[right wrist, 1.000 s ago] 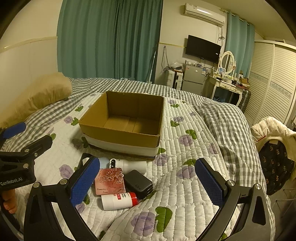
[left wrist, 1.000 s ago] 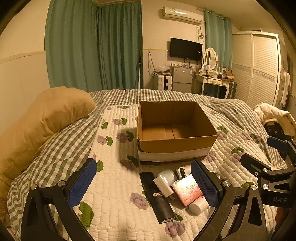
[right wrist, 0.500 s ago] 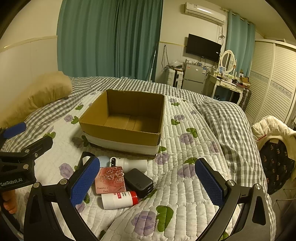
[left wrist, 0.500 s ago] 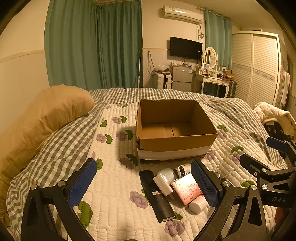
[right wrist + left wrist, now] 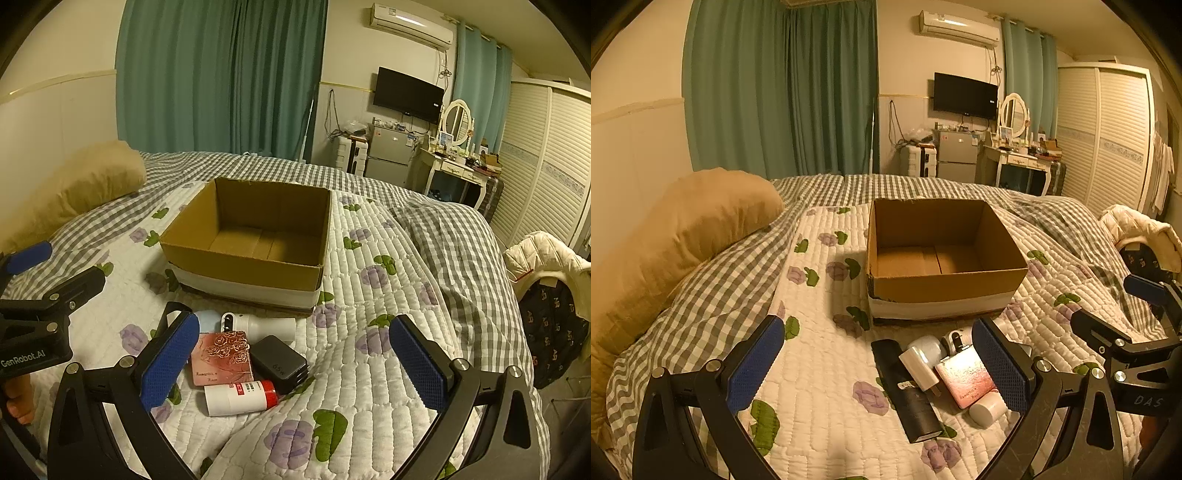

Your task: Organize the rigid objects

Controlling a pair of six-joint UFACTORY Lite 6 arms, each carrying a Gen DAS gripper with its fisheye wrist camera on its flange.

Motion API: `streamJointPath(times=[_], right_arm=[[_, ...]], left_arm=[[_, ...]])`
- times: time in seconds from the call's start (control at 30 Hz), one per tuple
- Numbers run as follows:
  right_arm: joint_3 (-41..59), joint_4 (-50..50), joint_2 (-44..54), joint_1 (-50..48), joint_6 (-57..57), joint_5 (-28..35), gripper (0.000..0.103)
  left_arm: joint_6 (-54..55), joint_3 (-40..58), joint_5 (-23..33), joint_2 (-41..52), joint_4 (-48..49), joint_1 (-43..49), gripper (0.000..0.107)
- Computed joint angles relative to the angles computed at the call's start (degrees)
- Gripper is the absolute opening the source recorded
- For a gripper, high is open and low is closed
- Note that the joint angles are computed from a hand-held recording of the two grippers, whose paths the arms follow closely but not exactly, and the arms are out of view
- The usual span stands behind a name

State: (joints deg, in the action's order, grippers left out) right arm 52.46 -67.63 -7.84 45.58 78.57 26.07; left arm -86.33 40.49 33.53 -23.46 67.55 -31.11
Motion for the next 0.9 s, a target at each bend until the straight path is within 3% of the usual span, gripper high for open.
streamJointPath(times=[0.13,0.4,0.67,0.9], right_arm=[[2.8,4.1,2.4,0.0,-5.1,2.1,0.103],[5.4,16.6,6.9,-4.7,-19.6,-3.3,0.103],[5.3,22.2,12.1,-8.5,-24.5,-6.3,0.103],[5.3,23.3,12.7,-8.1,-25.7,-6.5,0.103]], left_arm=[[1.1,1.4,-0.7,2.1,-1.4,0.9,0.103],[4.6,3.4,-5.7,11.5,-5.6,5.1,0.101],[14.8,8.9,-10.7,26.0,-15.8,8.0,0.092],[21.9,16.5,-9.6,38.8,-21.7,7.1,0.077]])
